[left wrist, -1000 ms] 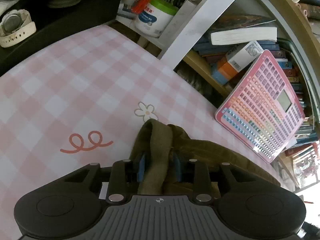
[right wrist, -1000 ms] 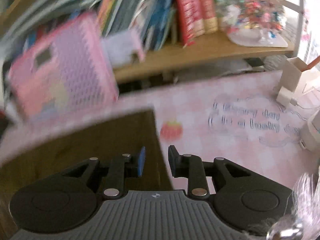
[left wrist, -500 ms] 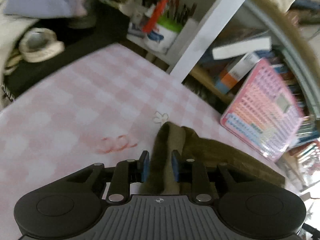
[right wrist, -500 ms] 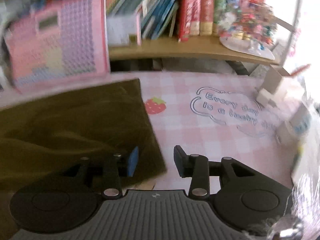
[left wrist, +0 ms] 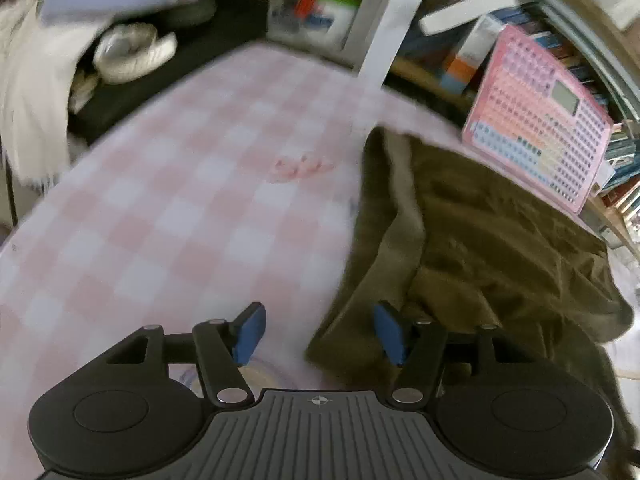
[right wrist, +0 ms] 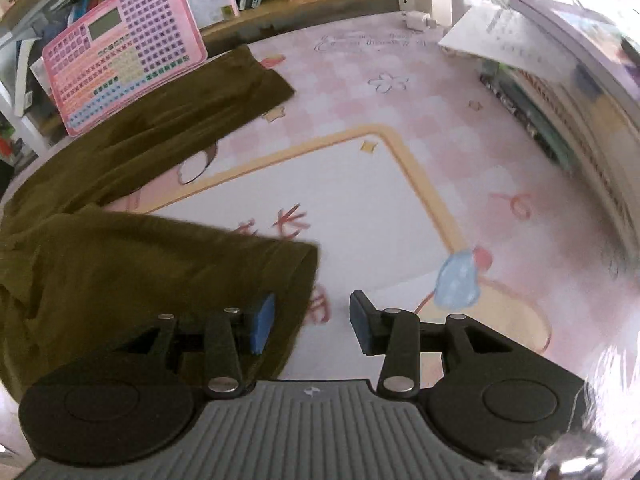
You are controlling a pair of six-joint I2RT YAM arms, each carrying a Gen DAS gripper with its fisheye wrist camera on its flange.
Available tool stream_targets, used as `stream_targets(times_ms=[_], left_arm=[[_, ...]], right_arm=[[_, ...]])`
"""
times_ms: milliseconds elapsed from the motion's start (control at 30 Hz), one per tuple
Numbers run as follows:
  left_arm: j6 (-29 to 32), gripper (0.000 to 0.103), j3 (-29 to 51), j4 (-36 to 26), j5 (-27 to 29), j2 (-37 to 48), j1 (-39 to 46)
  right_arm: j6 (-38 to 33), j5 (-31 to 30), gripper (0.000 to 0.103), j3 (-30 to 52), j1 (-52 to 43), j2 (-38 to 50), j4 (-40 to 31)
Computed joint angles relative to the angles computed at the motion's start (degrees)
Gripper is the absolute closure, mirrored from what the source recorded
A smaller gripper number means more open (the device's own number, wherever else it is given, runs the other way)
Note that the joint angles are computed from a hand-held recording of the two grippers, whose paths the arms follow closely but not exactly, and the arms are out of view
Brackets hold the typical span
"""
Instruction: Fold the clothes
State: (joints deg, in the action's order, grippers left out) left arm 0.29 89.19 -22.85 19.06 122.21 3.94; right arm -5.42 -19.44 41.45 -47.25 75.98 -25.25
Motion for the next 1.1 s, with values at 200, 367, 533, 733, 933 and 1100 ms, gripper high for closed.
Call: stream_targets(times_ms=[200,367,533,733,933,1100], left_arm=[[3.29,0.099,-3.61,2.68,3.29,-2.15,0.34],[-2.22,0.103,-7.80,8.63,0.27,-5.99,4.22],[1.30,0.098,-5.11,1.37,7.05,-6.07,8.11],[2.18,0.063,-10.37,-3.70,15.19,-8.54,9.08],[-14.45,0.053,-14.62,0.72,23.87,-6.42,9.53],[-24.42,0.057,-15.20,6.14,26.05,-4.89,8.17]], right_arm=[[4.20,2.74,0.087,-4.10,4.45,-2.87,4.14],[10.72,8.71,0.096,-3.27,7.62,1.30,15.60],[17.36,3.46,0.077,3.07,5.03,8.72,21.78],[6.52,-4.62,0.056,3.40,-2.45,5.38,9.40],[10.84,-9.53,0.064,-2.85,-4.25,3.80,10.58],[21.13,-18.39,0.083,5.38,-0.97,7.61,6.70]])
